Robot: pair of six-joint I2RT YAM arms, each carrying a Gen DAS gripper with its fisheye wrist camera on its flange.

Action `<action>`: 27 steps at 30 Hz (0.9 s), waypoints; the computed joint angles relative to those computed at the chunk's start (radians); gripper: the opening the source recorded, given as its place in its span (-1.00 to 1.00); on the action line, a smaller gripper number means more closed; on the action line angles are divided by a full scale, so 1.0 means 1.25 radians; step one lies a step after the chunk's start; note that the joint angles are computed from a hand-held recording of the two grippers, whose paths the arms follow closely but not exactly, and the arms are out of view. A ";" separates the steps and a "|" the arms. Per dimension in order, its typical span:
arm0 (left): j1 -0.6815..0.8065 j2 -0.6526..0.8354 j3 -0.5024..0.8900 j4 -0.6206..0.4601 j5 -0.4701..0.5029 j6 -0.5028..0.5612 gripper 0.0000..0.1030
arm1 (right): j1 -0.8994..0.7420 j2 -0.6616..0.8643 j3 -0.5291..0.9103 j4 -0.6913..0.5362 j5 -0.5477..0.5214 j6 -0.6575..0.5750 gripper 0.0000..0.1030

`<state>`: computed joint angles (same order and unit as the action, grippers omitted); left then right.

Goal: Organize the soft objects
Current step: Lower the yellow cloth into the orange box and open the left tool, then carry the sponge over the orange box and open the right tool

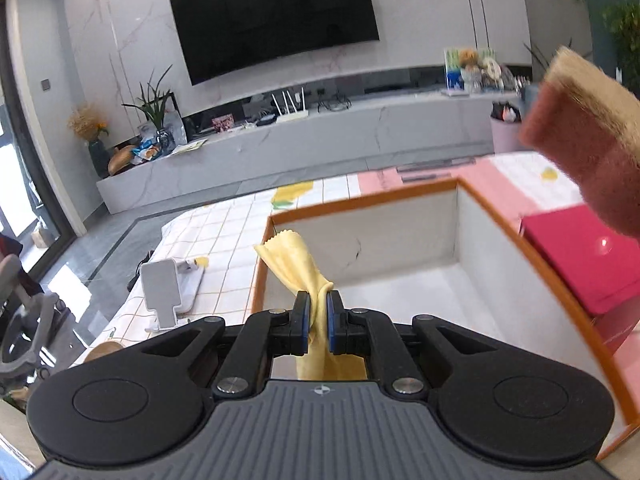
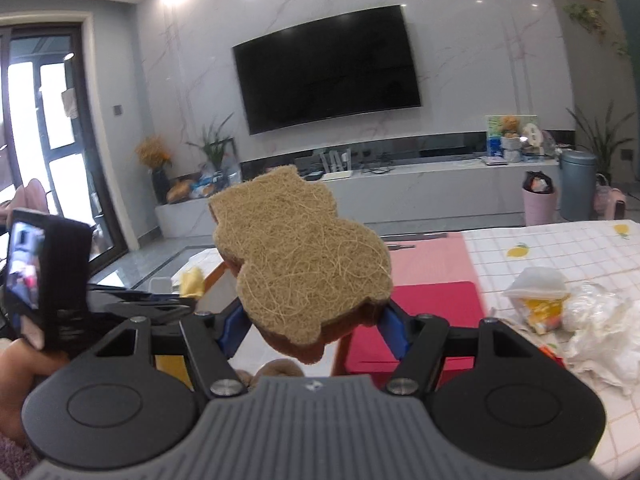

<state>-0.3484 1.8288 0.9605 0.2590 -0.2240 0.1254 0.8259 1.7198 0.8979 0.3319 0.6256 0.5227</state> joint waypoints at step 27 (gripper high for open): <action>0.131 -0.132 -0.025 -0.036 0.006 -0.051 0.53 | -0.065 0.064 0.200 -0.251 -0.221 -0.156 0.29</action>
